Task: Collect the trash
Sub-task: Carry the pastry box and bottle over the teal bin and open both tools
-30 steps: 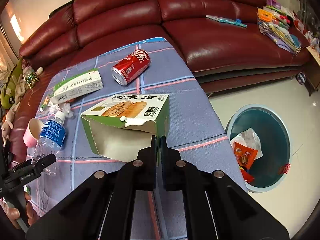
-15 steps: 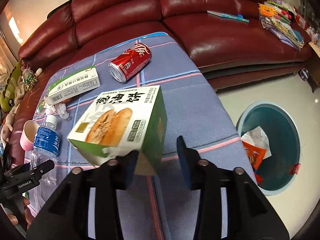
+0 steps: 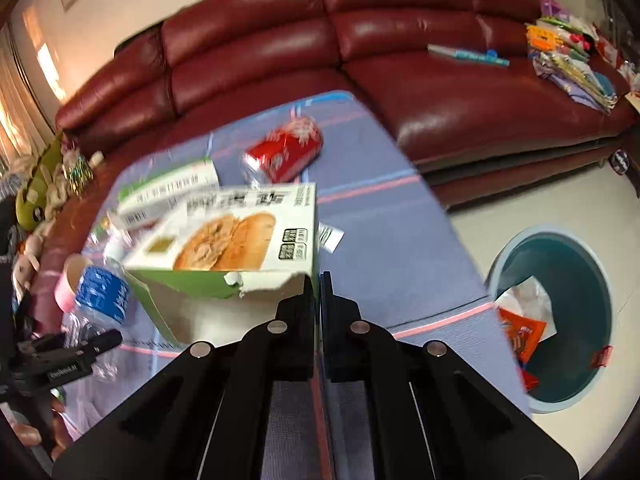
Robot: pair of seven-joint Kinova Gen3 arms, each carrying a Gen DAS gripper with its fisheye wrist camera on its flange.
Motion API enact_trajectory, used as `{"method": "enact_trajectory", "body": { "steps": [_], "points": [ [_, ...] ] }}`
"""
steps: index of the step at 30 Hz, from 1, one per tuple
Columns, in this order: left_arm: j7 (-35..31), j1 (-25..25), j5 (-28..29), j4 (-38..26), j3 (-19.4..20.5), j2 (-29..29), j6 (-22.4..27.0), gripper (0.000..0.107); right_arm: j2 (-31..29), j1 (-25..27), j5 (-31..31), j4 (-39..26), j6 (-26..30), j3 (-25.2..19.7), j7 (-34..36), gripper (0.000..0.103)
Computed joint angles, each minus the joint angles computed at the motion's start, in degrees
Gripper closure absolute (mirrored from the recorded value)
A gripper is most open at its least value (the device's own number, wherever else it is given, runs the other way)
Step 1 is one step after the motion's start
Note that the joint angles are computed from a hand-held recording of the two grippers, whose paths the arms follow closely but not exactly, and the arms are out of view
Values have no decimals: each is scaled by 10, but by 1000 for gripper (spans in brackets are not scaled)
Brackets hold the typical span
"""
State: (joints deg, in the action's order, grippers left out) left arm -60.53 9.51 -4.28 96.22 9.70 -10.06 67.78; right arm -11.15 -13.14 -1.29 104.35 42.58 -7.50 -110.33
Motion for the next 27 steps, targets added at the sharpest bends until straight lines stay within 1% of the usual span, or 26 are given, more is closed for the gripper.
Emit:
{"method": "enact_trajectory", "body": {
  "steps": [3, 6, 11, 13, 15, 17, 20, 22, 24, 27],
  "points": [
    [-18, 5, 17, -4, -3, -17, -4, 42, -21, 6, -5, -4, 10, 13, 10, 100],
    [-25, 12, 20, -15, 9, -23, -5, 42, -35, 15, -18, -6, 21, 28, 23, 100],
    [-32, 36, 22, -55, 34, 6, -11, 42, -67, 47, -31, 1, 39, 63, 40, 100],
    [-26, 53, 15, -78, 51, 26, -15, 42, -81, 68, -27, 5, 52, 79, 46, 100],
    [-25, 75, 8, -107, 63, 53, -21, 42, -93, 86, -32, 11, 65, 106, 58, 100],
    [-22, 101, 2, -133, 72, 80, -25, 42, -99, 105, -40, 15, 81, 138, 75, 100],
    [-19, 145, -17, -172, 78, 122, -27, 42, -98, 136, -40, 16, 103, 170, 97, 100],
    [-19, 173, -25, -198, 79, 149, -25, 42, -88, 152, -43, 16, 118, 188, 116, 99],
    [-24, 197, -30, -224, 75, 175, -21, 42, -82, 167, -48, 22, 122, 195, 130, 98],
    [-33, 230, -36, -265, 66, 212, -11, 42, -64, 183, -75, 30, 124, 223, 161, 96]
  ]
}}
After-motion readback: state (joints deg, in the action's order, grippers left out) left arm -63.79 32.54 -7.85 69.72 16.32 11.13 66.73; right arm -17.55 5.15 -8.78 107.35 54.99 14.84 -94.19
